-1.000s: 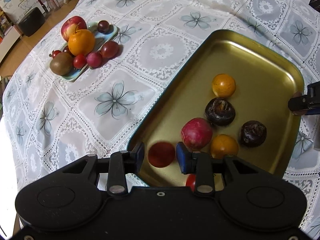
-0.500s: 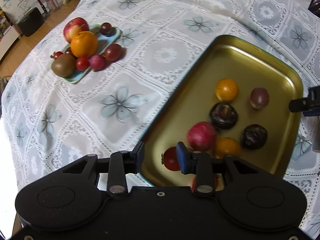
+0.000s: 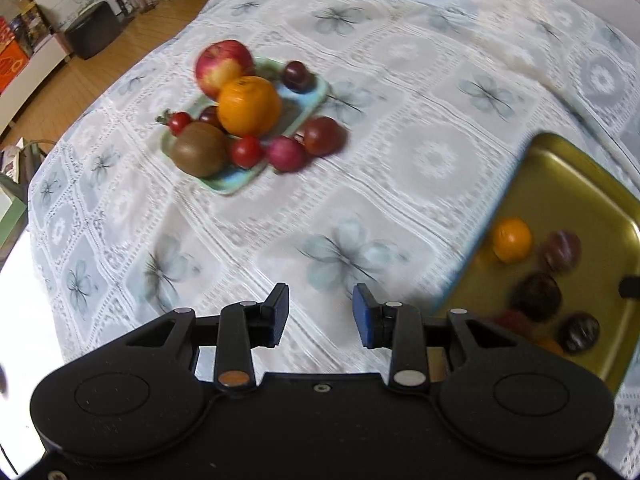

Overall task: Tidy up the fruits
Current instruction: 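Move the right tool back to the plate and grasp another dark red plum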

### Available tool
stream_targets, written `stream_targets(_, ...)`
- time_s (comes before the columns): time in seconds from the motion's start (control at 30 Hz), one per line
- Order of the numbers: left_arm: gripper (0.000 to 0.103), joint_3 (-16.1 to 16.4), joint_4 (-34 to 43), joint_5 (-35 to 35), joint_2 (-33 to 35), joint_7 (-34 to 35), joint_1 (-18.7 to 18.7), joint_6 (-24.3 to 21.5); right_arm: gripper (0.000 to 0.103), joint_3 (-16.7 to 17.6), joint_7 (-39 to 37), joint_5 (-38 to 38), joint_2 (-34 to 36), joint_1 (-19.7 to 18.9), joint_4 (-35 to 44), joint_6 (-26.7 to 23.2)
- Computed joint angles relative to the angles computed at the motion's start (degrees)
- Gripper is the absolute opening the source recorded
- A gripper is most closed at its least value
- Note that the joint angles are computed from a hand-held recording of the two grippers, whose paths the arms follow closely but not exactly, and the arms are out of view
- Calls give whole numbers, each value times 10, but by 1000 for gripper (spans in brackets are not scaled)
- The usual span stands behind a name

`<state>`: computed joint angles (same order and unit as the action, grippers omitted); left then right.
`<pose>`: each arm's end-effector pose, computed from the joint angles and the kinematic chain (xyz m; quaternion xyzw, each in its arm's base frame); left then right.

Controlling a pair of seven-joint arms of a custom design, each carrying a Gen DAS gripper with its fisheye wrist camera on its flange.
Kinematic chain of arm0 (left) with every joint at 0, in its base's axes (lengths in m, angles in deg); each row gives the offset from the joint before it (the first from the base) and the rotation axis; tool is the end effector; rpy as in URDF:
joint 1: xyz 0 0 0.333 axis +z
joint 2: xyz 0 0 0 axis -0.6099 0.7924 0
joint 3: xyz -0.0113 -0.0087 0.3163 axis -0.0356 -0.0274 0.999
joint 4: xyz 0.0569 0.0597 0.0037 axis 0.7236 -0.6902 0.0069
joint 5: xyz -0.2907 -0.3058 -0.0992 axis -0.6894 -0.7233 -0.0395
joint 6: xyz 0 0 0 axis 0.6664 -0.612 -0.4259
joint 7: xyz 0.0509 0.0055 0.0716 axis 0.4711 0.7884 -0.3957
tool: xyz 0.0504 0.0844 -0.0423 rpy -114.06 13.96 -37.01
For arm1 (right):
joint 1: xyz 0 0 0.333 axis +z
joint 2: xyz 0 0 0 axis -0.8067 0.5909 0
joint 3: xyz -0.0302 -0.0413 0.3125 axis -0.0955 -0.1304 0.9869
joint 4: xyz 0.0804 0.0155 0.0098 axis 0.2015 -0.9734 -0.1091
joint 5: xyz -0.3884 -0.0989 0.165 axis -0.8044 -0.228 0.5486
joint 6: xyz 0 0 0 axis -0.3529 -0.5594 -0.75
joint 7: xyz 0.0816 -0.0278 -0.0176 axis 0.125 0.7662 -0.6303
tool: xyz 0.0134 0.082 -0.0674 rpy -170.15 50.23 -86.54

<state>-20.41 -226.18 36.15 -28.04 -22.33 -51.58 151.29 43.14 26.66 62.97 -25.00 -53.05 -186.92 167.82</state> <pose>0.4141 -0.1986 0.5304 -0.7254 0.6604 -0.0994 0.1669 0.4328 0.0178 0.5420 -0.6732 0.7286 -0.0396 0.1196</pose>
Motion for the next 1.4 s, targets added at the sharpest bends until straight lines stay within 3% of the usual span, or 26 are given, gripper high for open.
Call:
stream_targets(0.1,44,16,0,-7,4,7,9,11,39,3,-3,7,3,9,7,2)
stream_targets(0.33,44,17,-16,3,12,-24,34,28,39,12,-6,32,38,38,43,22)
stream_targets(0.5,43,46,-34,-36,25,46,19,58,39,33,-5,24,106,65,98,43)
stream_targets(0.67,43,26,-32,3,23,49,43,44,39,33,-26,43,196,99,177,23)
stream_targets(0.8,44,45,-53,-26,6,49,46,60,39,38,-6,46,271,118,242,11)
stream_targets(1.17,43,50,-72,-45,-15,31,61,69,41,43,99,13,441,177,413,15)
stream_targets(1.4,43,49,-75,-43,-19,24,65,63,42,39,129,10,486,198,442,19)
